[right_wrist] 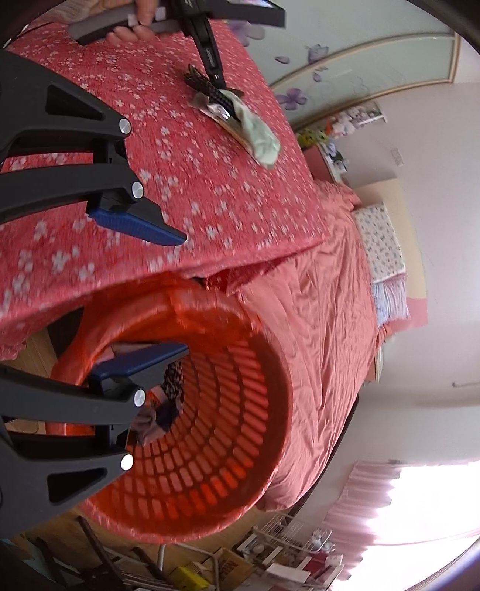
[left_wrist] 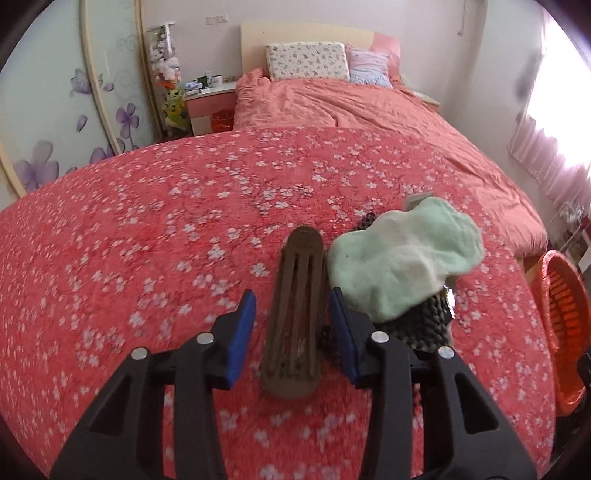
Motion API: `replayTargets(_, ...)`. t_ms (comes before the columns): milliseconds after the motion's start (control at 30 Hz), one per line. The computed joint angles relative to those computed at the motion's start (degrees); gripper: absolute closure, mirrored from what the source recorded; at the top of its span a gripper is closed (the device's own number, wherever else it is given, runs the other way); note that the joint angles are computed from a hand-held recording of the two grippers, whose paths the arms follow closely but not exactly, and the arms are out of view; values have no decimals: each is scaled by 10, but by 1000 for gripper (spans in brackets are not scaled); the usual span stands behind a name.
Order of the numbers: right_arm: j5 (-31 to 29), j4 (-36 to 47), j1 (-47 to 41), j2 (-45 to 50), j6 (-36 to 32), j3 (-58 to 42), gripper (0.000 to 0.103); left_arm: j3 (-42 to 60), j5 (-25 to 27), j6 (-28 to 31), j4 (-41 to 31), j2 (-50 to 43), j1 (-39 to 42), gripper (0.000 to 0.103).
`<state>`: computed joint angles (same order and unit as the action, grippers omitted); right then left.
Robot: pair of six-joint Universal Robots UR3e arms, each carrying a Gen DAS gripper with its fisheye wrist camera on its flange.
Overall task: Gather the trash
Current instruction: 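Grasp the brown hair clip with the left tool while the right tool grasps the mint-green cloth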
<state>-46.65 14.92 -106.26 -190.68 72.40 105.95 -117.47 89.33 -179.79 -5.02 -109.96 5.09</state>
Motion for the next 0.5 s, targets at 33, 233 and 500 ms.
replayTargets(33, -4, 15, -3, 1, -8, -12, 48, 13, 9, 0, -6, -12, -7, 65)
replayTargets(233, -11, 57, 1, 4, -23, -55, 48, 35, 27, 0, -13, -33, -13, 71)
replayTargets(500, -31, 170, -1, 24, -81, -159, 48, -135, 1, 77, 50, 78, 115, 70)
